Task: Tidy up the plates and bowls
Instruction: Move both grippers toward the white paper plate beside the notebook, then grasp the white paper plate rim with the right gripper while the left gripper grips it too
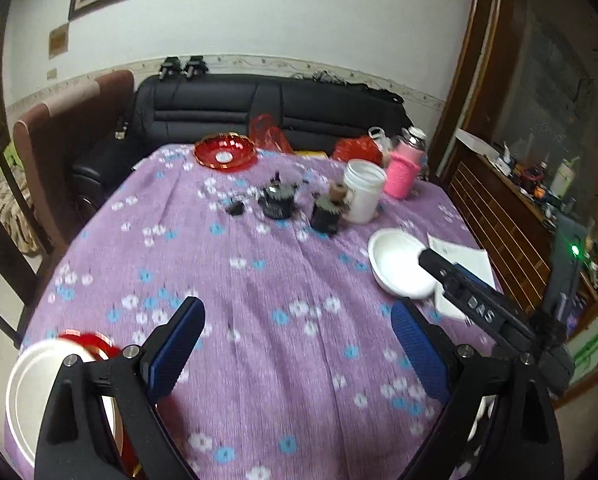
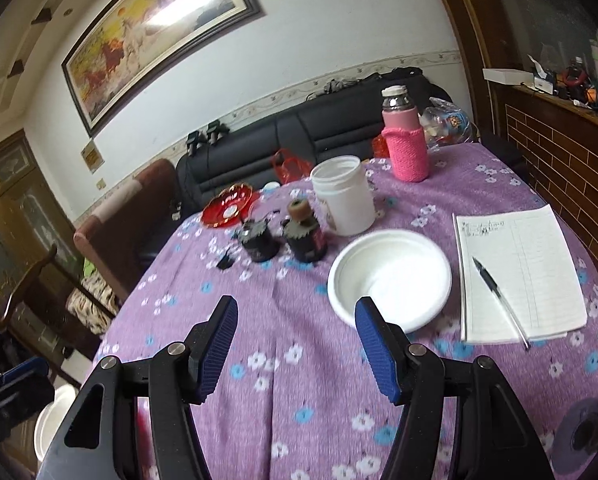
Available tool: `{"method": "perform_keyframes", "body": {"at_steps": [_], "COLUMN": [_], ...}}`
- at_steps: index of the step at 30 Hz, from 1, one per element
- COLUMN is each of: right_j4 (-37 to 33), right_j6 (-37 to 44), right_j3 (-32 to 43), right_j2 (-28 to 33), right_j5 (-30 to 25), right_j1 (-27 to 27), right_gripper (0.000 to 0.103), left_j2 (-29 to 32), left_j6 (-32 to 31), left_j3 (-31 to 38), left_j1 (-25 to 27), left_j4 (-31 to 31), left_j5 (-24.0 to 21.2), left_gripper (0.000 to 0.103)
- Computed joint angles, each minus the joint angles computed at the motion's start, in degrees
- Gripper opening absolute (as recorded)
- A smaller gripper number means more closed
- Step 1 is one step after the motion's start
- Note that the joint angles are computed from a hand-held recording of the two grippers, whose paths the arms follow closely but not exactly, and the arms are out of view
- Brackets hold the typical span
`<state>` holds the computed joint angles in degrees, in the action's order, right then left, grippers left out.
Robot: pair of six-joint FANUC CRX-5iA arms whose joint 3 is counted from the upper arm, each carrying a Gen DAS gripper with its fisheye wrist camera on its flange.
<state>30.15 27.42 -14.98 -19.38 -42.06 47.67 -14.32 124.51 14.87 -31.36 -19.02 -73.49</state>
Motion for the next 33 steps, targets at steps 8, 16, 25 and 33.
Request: {"method": "perform_keyframes", "body": {"at_steps": [8,16,25,33], "right_j4": [7.2,5.8,0.5,-0.8], "right_j6": [-8.5,-6.0,-2.8,-2.4], "right_j3": [-2.4,-2.7,-1.3,-1.3], "right_j2": [3.3,6.4,8.5,8.3], "right_j5": [6.5,5.4,3.1,3.4], "right_j1": [-4.9,-8.0,-9.8,-10.9], "right_gripper": [0.067,0.067,0.066,0.067], "left_j2": [4.0,5.6,6.2,6.3], "left_j6": [0.2,-1.5,-2.4,-1.9], "left_j3": [0.5,-5.3,-8.9,-9.7], "left_j1": [3.1,8.5,10.1,10.6], "left_j4": [3.3,13.1,16.8,17.2], "left_j5": [2.2,6.8,8.9,9.1], "left_gripper": [0.094,0.094,0.094,0.094]}}
